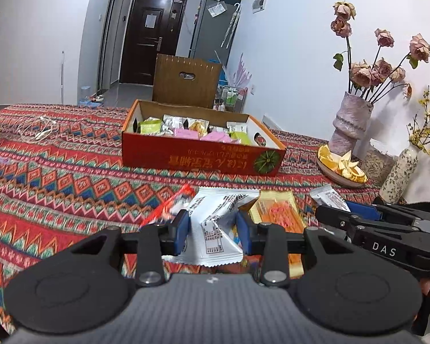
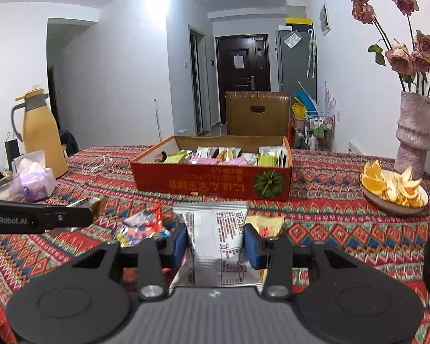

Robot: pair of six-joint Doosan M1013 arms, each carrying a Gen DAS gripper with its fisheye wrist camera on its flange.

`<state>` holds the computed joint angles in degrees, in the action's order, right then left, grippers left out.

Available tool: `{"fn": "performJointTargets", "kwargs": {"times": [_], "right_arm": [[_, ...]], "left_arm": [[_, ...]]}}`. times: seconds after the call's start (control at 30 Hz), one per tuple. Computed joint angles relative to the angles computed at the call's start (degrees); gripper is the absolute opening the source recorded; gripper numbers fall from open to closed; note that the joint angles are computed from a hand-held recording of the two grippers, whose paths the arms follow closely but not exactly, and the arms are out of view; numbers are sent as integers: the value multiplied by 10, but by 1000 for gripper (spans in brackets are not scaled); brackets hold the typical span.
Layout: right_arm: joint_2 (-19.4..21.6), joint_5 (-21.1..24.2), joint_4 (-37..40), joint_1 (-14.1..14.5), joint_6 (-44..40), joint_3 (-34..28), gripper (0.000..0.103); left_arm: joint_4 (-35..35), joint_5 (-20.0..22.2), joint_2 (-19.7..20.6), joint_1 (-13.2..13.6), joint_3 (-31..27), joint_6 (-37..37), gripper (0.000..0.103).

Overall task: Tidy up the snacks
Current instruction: 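Carry both white packets with both tools over the cardboard box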

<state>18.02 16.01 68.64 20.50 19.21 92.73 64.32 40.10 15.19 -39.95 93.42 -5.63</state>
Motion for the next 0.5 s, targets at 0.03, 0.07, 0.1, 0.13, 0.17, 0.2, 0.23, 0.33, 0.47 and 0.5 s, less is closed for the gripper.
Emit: {"fn": "performJointTargets", "kwargs": {"times": [0.03, 0.07, 0.1, 0.13, 0.17, 0.2, 0.23, 0.33, 0.47, 0.5], "right_arm": [[4, 0, 0, -1, -1, -7, 41], [10, 2, -8, -1, 7, -15, 41], [16, 3, -21, -2, 20, -24, 41], [21, 6, -29, -3, 27, -33, 41], [27, 12, -44, -4, 41, -43, 41], [33, 15, -54, -5, 50, -53, 41], [39, 17, -62, -6, 56, -62, 41], [57, 28, -81, -8, 70, -91, 41], [87, 53, -108, -13, 94, -141, 41], [96, 57, -120, -14, 106, -157, 41]], "left_arm": [[-2, -3, 4, 4, -6, 4, 36], [-4, -6, 7, 7, -10, 8, 36], [-8, -9, 10, 11, -16, 12, 36], [-11, -12, 14, 15, -22, 16, 36], [-12, -14, 18, 19, -28, 21, 36], [-11, -15, 22, 22, -35, 25, 36], [-8, -15, 26, 25, -41, 28, 36], [-10, -22, 39, 37, -62, 45, 36], [-32, -30, 63, 56, -101, 88, 36], [-41, -32, 68, 61, -110, 100, 36]]}}
